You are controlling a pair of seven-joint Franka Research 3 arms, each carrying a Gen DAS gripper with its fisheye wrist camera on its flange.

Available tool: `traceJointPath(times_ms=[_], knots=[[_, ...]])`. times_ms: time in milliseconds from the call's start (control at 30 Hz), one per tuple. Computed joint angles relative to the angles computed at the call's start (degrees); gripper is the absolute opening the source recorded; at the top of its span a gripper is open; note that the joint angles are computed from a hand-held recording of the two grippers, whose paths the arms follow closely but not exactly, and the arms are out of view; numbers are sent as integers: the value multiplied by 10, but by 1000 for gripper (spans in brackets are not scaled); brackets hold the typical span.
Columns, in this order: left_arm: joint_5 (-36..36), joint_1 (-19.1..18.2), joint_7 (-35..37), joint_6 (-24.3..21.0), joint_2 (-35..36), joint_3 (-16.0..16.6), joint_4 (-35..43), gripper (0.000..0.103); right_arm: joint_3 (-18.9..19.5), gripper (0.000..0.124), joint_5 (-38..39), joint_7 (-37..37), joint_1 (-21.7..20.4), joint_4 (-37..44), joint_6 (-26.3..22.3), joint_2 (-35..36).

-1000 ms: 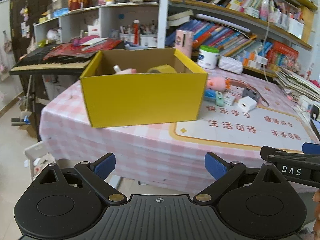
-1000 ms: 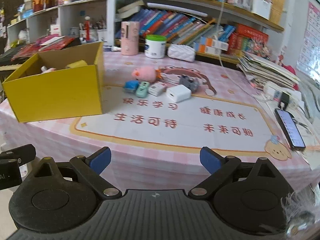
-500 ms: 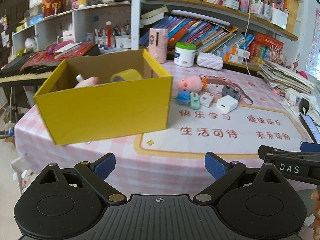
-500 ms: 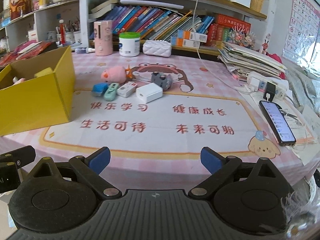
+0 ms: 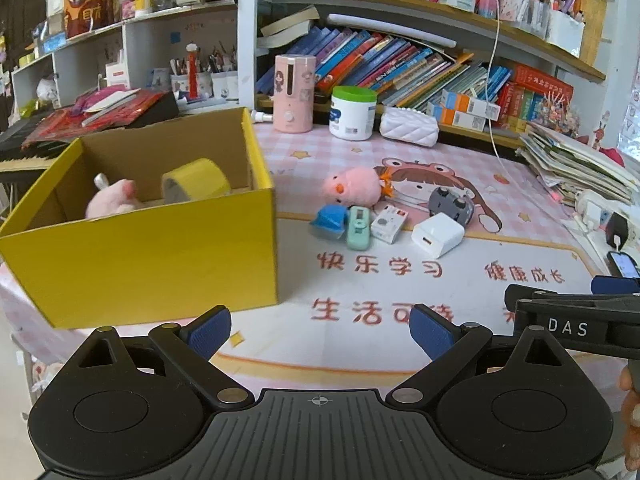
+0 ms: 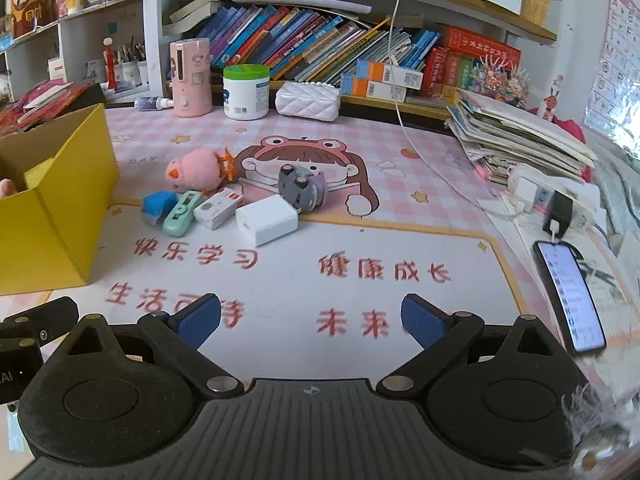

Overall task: Organize objects
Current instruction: 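Move both tools back toward the remaining small items on the table, then grasp the white charger cube with the right tool while the left tool grasps the grey toy car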

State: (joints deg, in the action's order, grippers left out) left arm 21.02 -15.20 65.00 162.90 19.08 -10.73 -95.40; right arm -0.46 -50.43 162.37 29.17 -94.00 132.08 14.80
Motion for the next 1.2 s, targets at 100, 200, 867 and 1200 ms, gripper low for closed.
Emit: traceJointPath(times_ms=[100,200,867,1200], knots=[[15,-18,-23,-19,23,10,35,98,-5,97,12,-23,-14,3,19,5],[29,-33,-45,-38,44,19,67,98,-11,97,28,-51,-26,7,39,12],[103,-95,-145,-162,134,50,223,97,-19,86,266,-361,-89,65,209,93],[111,-105,-138,-200,163,50,274,97,-11,68,407,-552,-112,194,200,203]])
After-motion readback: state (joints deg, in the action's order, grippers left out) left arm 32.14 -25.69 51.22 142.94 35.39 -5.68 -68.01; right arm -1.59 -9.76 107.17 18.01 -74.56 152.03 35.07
